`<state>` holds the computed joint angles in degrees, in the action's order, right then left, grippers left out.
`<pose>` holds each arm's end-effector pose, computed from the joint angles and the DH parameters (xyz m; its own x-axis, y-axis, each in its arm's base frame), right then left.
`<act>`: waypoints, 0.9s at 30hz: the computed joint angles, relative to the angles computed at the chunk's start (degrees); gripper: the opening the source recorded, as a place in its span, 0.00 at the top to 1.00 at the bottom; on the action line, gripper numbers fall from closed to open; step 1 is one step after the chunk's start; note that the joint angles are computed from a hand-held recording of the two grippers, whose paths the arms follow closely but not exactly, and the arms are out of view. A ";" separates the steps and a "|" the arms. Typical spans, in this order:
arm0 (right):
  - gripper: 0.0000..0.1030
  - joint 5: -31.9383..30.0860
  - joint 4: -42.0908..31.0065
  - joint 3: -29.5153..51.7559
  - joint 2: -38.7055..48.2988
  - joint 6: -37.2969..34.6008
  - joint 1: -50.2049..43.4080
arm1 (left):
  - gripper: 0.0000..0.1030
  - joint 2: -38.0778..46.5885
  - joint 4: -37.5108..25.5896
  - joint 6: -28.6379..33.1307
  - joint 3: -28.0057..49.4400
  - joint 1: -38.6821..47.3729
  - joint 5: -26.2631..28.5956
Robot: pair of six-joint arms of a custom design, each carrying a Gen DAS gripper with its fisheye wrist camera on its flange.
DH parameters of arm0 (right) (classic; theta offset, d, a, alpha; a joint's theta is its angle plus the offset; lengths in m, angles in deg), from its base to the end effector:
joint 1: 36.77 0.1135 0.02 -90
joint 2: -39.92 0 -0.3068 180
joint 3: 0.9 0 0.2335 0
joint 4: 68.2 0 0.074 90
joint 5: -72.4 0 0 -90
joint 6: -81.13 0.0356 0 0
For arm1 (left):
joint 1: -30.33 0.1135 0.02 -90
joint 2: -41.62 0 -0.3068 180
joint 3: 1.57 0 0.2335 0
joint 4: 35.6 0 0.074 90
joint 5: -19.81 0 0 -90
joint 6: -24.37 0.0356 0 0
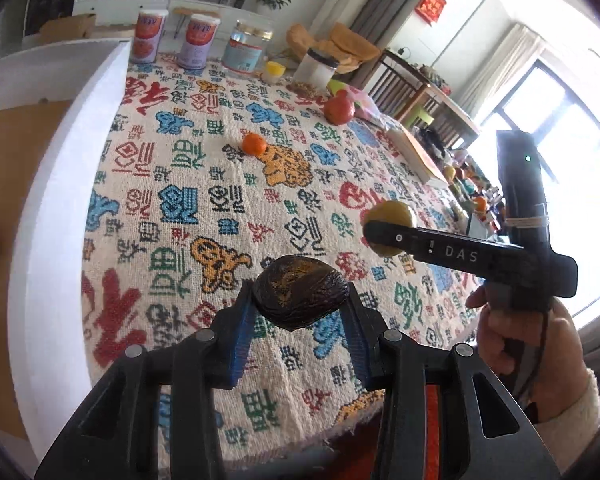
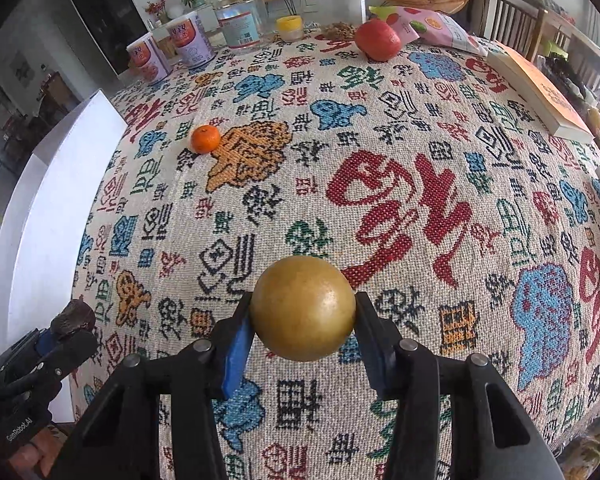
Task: Organize fruits
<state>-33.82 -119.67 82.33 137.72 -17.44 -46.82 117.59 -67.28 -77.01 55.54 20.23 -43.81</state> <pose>0.3282 -0.0481 0.2599 -0.8981 0.0138 -0.4396 -0.0788 0.9782 0.1919 0.2275 -0.0566 0.2539 -0.8310 -0.0315 -0.5554 0.2766 0.8428 -0.4617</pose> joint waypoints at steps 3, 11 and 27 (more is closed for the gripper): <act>0.53 -4.61 -5.27 3.52 -5.05 1.57 7.03 | 0.59 -9.24 -14.97 6.38 5.43 13.91 10.89; 0.53 -5.31 -6.40 13.09 -2.54 10.27 37.64 | 0.59 1.19 -25.01 25.93 17.15 45.28 6.28; 0.52 14.19 -3.04 18.15 15.22 7.23 56.31 | 0.47 17.81 -12.03 25.92 13.23 48.25 -8.78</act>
<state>-19.63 -122.70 100.47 152.93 -10.22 9.50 135.40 -79.31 -51.09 68.78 68.48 -52.59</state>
